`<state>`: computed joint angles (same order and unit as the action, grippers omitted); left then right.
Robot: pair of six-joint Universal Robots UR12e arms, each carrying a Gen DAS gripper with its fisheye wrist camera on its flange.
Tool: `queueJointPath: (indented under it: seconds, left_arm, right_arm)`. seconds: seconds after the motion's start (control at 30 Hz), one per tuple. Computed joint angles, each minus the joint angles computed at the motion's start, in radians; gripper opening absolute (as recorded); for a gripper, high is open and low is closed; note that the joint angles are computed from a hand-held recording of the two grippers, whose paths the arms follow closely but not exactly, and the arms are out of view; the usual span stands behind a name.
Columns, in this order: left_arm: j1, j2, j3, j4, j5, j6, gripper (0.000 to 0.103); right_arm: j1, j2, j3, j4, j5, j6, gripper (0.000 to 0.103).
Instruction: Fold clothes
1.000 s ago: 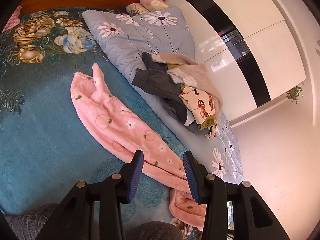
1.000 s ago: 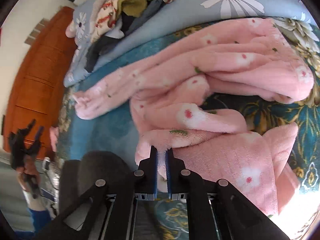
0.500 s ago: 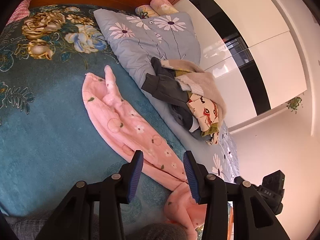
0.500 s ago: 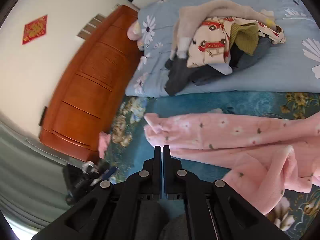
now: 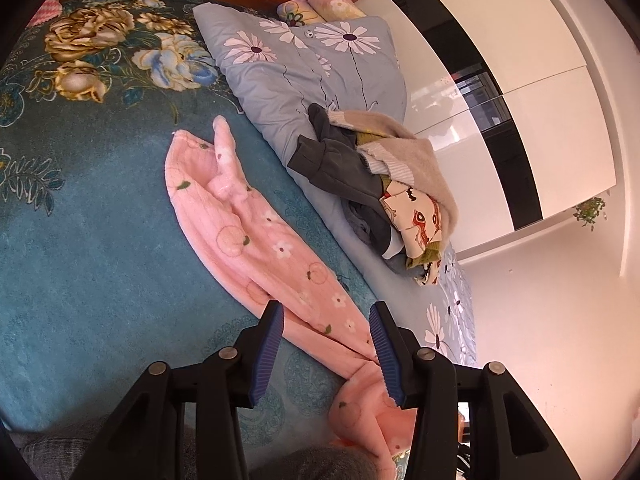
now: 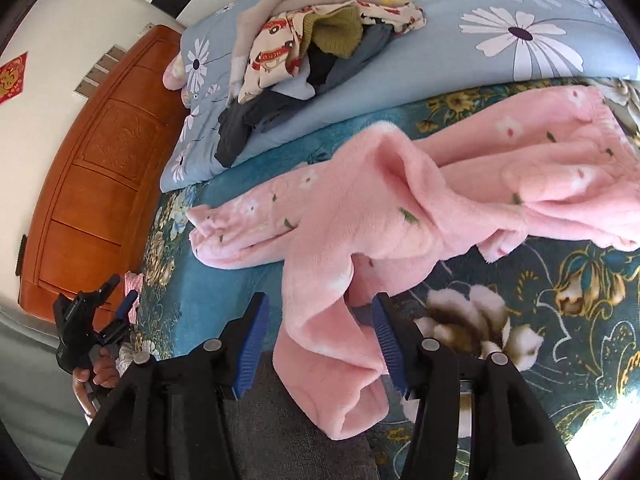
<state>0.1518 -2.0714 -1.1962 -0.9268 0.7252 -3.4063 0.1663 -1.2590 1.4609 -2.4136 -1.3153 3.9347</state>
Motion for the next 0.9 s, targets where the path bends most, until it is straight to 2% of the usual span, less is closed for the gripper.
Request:
queueJointPath:
  seconds: [0.13, 0.2, 0.23, 0.27, 0.3, 0.33, 0.43, 0.5, 0.6, 0.63, 0.7, 0.77, 0.83, 0.9]
  left_arm:
    - [0.003, 0.011, -0.006, 0.023, -0.010, -0.006, 0.049]
    - [0.007, 0.016, -0.010, 0.041, -0.011, -0.016, 0.049]
    - [0.010, 0.019, -0.013, 0.051, -0.011, -0.020, 0.049]
    - [0.012, 0.021, -0.015, 0.059, -0.009, -0.024, 0.049]
    - [0.014, 0.022, -0.016, 0.066, -0.008, -0.029, 0.049]
    - [0.016, 0.022, -0.017, 0.073, -0.007, -0.036, 0.049]
    - [0.021, 0.020, -0.019, 0.086, -0.007, -0.054, 0.049]
    - [0.023, 0.018, -0.018, 0.086, -0.007, -0.060, 0.049]
    - [0.027, 0.015, -0.018, 0.081, -0.019, -0.064, 0.049]
    - [0.028, 0.014, -0.017, 0.080, -0.020, -0.064, 0.049]
    - [0.032, 0.013, -0.018, 0.094, -0.018, -0.077, 0.049]
    - [0.038, 0.007, -0.019, 0.114, -0.027, -0.111, 0.050]
    - [0.040, 0.000, -0.020, 0.114, -0.035, -0.135, 0.053]
    - [0.039, -0.007, -0.019, 0.103, -0.038, -0.145, 0.054]
  right_arm:
    - [0.002, 0.055, -0.037, 0.012, 0.075, 0.011, 0.055]
    - [0.008, 0.079, -0.067, 0.051, 0.046, 0.028, 0.053]
    - [0.009, 0.089, -0.085, 0.092, 0.033, 0.042, 0.047]
    - [0.008, 0.098, -0.100, 0.127, 0.031, 0.060, 0.022]
    - [0.006, 0.105, -0.112, 0.156, 0.034, 0.081, 0.009]
    - [0.003, 0.109, -0.117, 0.157, 0.048, 0.098, 0.008]
    - [-0.009, 0.122, -0.125, 0.088, 0.120, 0.155, 0.006]
    - [-0.014, 0.150, -0.169, 0.017, 0.183, 0.192, 0.006]
    - [-0.010, 0.224, -0.322, -0.067, 0.228, 0.220, 0.006]
    - [-0.006, 0.250, -0.376, -0.131, 0.227, 0.237, 0.006]
    - [0.003, 0.303, -0.486, -0.275, 0.200, 0.272, 0.006]
    - [0.016, 0.339, -0.558, -0.387, 0.131, 0.292, 0.006]
    - [0.031, 0.352, -0.571, -0.450, 0.049, 0.309, 0.006]
    - [0.036, 0.348, -0.532, -0.423, 0.033, 0.347, 0.006]
